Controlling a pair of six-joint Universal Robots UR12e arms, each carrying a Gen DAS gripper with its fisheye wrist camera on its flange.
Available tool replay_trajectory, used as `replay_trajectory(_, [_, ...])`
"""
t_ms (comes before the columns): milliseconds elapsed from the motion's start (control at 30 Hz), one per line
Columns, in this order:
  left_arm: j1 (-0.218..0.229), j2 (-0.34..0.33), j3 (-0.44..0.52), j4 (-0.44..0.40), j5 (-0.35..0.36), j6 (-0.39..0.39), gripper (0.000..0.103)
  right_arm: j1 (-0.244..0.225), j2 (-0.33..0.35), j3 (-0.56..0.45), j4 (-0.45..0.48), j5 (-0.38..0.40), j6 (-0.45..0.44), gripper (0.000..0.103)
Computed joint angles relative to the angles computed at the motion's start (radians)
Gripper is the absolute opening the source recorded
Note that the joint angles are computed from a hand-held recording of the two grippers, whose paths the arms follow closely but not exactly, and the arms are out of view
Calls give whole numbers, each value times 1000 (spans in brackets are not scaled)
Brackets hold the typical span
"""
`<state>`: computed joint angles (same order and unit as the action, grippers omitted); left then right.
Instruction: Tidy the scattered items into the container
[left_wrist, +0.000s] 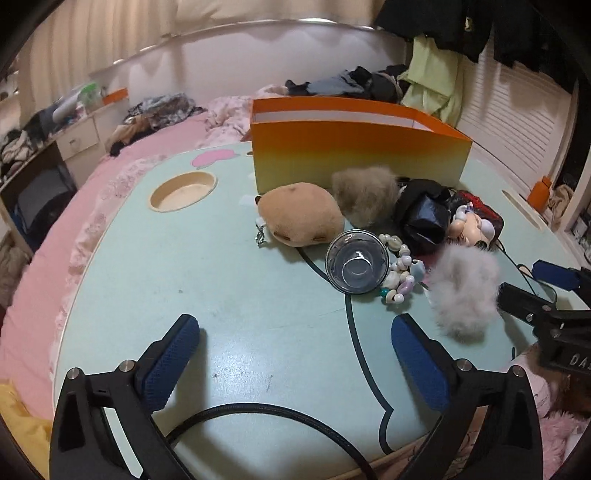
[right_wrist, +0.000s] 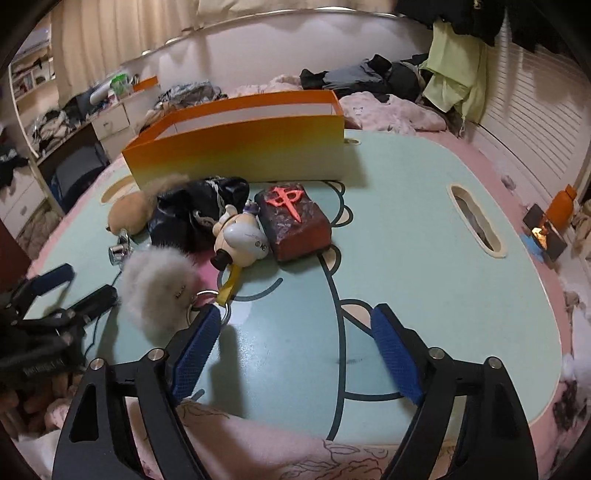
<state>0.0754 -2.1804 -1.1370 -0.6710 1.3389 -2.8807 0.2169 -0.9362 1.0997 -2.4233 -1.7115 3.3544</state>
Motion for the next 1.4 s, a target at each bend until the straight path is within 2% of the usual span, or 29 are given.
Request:
replay_trajectory(100, [3, -1, 1, 2, -9, 3, 103, 3, 3, -2, 8, -13, -13, 96])
replay_trajectory(300, [3, -2, 1, 5, -10, 2, 103, 4, 3, 0, 17, -15, -30, 103])
replay_trajectory(1400, [4, -1, -1, 7, -10, 3, 103, 2, 4, -4, 17, -5, -46, 103])
